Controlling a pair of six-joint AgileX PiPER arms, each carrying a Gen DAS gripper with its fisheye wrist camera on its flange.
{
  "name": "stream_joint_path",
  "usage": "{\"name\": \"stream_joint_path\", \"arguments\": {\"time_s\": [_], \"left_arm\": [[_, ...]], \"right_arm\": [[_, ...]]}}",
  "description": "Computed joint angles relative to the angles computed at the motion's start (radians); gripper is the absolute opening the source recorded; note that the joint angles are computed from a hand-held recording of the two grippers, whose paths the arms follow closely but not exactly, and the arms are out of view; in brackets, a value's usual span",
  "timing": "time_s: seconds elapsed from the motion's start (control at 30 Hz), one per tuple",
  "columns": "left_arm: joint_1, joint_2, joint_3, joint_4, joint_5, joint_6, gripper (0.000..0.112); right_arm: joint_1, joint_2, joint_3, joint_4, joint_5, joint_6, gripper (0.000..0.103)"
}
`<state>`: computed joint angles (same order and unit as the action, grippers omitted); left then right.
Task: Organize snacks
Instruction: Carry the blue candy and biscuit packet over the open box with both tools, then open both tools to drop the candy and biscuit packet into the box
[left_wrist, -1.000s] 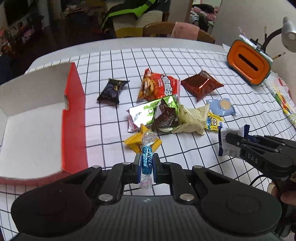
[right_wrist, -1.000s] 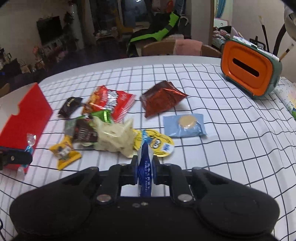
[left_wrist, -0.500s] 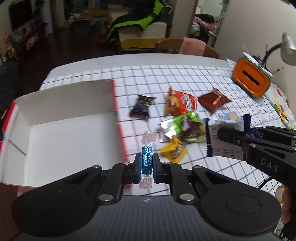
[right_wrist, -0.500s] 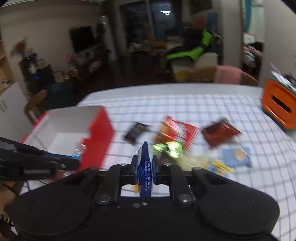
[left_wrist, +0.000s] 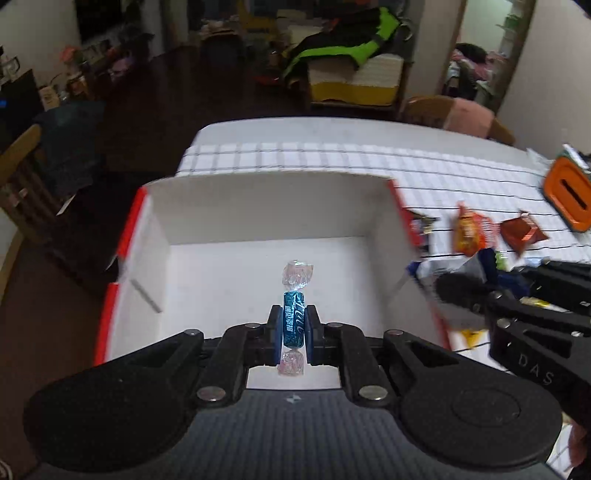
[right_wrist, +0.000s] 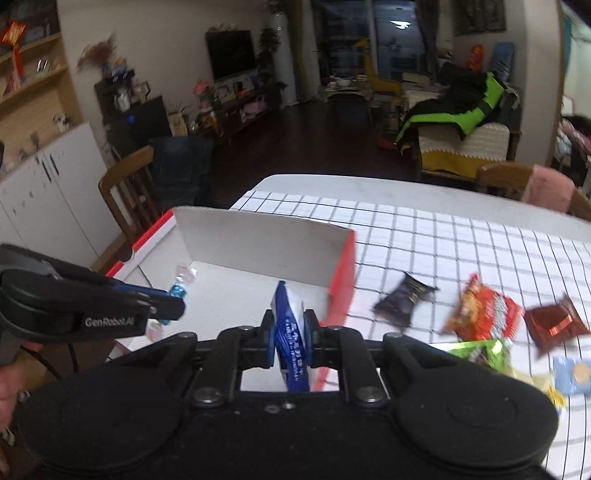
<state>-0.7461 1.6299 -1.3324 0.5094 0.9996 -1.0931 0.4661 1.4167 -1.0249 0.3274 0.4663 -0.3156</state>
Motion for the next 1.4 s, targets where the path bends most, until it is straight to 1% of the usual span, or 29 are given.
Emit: {"name": "stream_joint_path", "arguments": {"time_s": [0.07,0.13,0.17,0.2,0.23,0.27,0.37,0.4,0.5,0.57,0.67,0.73,0.8,0.83,0.87,1.0,1.1,1.3,1.4], "left_arm": [[0.035,-0.008,0.030,-0.002,-0.010,0.017,0.012],[0.066,-0.013,0.054,-0.010,-0.020,0.029,0.012],[0.080,-0.022,0.069,-0.016,-0.029,0.035,0.012],[0.090,-0.028,0.082,-0.016,-0.035,0.037,0.012],[0.097,-0.030,0.093,-0.013,-0.041,0.039,0.012],[0.104,-0.032,0.103,-0.012,-0.046,0.040,0.012],[0.124,-0.030,0.119,-0.020,-0.065,0.060,0.012],[0.127,-0.025,0.120,-0.021,-0.070,0.066,0.012],[0.132,-0.009,0.123,-0.024,-0.076,0.086,0.012],[0.137,0.001,0.127,-0.036,-0.082,0.101,0.012],[0.141,0.012,0.133,-0.054,-0.088,0.118,0.012],[0.143,0.018,0.138,-0.063,-0.093,0.126,0.012],[0.145,0.022,0.143,-0.074,-0.098,0.134,0.012],[0.145,0.022,0.146,-0.078,-0.102,0.135,0.012],[0.148,0.022,0.150,-0.083,-0.110,0.138,0.012],[0.149,0.020,0.151,-0.098,-0.114,0.139,0.012],[0.133,0.011,0.144,-0.082,-0.105,0.125,0.012],[0.089,-0.002,0.110,-0.066,-0.079,0.105,0.012],[0.061,-0.002,0.085,-0.056,-0.059,0.092,0.012]], "right_arm": [[0.045,0.031,-0.026,-0.089,-0.026,0.082,0.015],[0.090,0.058,-0.041,-0.227,-0.062,0.190,0.015],[0.104,0.070,-0.056,-0.271,-0.066,0.223,0.015],[0.111,0.079,-0.065,-0.274,-0.069,0.218,0.015],[0.120,0.088,-0.080,-0.280,-0.068,0.214,0.012],[0.124,0.104,-0.094,-0.269,-0.067,0.188,0.011],[0.156,0.143,-0.119,-0.301,-0.074,0.196,0.011],[0.158,0.161,-0.126,-0.283,-0.072,0.180,0.011],[0.138,0.203,-0.142,-0.166,-0.041,0.094,0.011],[0.129,0.220,-0.142,-0.142,-0.025,0.072,0.011],[0.128,0.224,-0.135,-0.152,-0.010,0.100,0.012],[0.117,0.220,-0.129,-0.120,0.001,0.080,0.012],[0.106,0.216,-0.125,-0.096,0.017,0.067,0.015],[0.101,0.213,-0.121,-0.082,0.022,0.057,0.019],[0.103,0.214,-0.119,-0.080,0.022,0.062,0.021],[0.093,0.198,-0.095,-0.040,0.025,0.043,0.024],[0.075,0.173,-0.077,0.000,0.028,0.014,0.029],[0.046,0.107,-0.041,0.061,0.030,-0.039,0.044],[0.022,0.072,-0.026,0.105,0.035,-0.078,0.053]]}}
